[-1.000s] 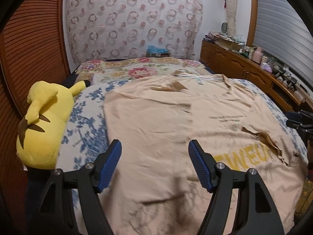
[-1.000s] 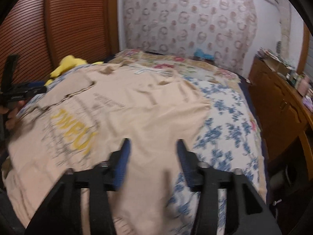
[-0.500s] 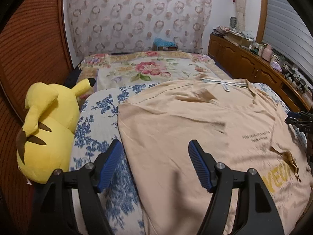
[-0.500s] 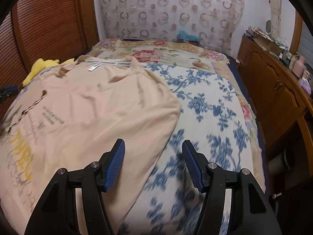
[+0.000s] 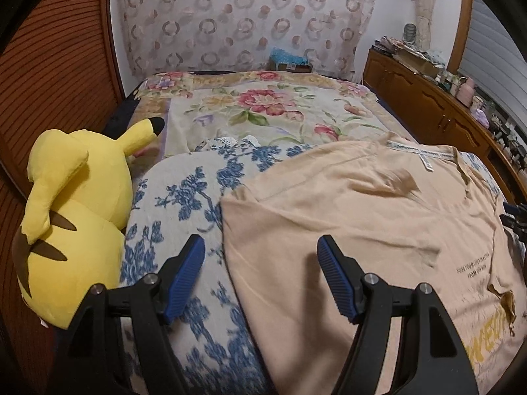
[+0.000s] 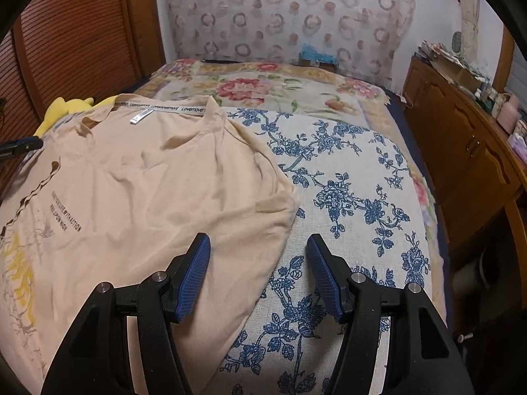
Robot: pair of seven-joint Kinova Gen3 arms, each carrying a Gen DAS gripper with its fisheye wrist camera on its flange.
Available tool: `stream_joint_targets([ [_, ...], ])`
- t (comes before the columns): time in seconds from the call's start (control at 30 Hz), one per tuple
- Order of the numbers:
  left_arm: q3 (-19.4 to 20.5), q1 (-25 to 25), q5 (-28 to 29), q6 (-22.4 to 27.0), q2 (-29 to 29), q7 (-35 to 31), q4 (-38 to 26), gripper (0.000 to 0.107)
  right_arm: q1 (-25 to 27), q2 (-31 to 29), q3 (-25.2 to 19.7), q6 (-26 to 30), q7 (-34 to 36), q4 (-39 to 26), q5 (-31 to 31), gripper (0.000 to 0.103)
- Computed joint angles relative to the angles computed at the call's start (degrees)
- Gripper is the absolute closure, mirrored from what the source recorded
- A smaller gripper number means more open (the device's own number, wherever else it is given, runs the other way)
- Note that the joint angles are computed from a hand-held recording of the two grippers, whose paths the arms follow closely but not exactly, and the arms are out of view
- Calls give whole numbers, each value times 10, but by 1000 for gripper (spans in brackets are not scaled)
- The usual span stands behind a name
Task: Fold small clothes
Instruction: 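Open the right gripper and withdraw it from the folded shirt, then close both grippers on the peach shirt's edge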
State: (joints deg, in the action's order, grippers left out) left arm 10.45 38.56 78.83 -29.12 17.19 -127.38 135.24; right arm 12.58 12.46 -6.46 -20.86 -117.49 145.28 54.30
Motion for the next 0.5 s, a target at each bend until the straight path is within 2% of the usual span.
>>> stream_joint_targets([
  [0.1, -7, -13, -21, 16, 4, 3, -3, 38, -4, 0, 2, 0, 9, 2, -9, 40],
  [0.17, -12, -20, -48, 28, 6, 19, -2, 42, 0, 1, 1, -1, 6, 1, -4, 40],
  [0.3, -27, -20, -75, 41, 12, 37, -4, 49, 1, 2, 0, -1, 6, 0, -2, 40],
  [0.37, -33, -16, -83, 39, 13, 45, -3, 50, -3, 1, -2, 2, 10, 0, -2, 40],
  [0.5, -45, -10, -86, 45, 13, 46, -5, 50, 9, 13, -16, 11, -28, -23, 47, 40],
])
